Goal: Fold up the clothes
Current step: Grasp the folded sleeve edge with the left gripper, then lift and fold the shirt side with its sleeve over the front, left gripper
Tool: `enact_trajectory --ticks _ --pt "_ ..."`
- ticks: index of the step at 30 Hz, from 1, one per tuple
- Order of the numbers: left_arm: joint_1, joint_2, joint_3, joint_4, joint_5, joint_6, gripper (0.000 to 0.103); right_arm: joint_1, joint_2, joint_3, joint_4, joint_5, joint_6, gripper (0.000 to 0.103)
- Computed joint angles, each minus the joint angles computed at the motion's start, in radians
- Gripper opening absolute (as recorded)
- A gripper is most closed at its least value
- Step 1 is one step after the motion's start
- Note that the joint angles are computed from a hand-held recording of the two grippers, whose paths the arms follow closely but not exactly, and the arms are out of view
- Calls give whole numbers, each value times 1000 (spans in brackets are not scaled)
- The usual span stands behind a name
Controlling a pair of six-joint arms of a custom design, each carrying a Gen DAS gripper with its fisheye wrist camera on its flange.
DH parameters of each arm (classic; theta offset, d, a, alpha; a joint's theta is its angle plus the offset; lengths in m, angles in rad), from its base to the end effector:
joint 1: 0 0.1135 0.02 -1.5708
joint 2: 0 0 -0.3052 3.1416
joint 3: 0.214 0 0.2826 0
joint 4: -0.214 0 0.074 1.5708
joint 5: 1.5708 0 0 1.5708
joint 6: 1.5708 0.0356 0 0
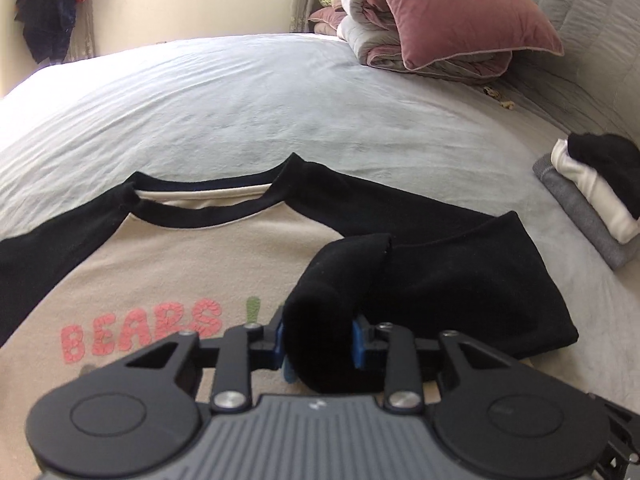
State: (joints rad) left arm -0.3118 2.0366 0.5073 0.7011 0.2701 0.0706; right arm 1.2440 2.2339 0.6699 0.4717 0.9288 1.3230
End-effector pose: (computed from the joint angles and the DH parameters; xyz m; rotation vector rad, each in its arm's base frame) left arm 0.2843 -0.1016 0.0330 0.5811 2.3334 -0.4364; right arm 0.1277 0.2879 -0.0063 0.3428 2.1098 0.1951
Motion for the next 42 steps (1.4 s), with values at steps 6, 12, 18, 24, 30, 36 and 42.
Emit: enact_trajectory --ticks 6,12,18,24,30,36,42 --pt "171 49 43 -28 169 -211 22 11 8 35 -68 14 -6 66" --pt "257 89 36 51 264 -346 35 14 10 47 -94 17 -17 71" --pt "209 108 48 97 214 -341 43 18 6 85 -205 28 14 75" --pt "167 104 55 105 128 -310 14 3 9 141 -336 30 40 76" --pt "166 25 -19 210 87 -284 11 -32 13 187 -464 34 101 76" --pt "158 -121 -58 219 79 -241 11 -62 25 236 -547 35 140 76" --pt "174 -213 -65 205 89 -217 11 -95 39 287 -678 44 231 81"
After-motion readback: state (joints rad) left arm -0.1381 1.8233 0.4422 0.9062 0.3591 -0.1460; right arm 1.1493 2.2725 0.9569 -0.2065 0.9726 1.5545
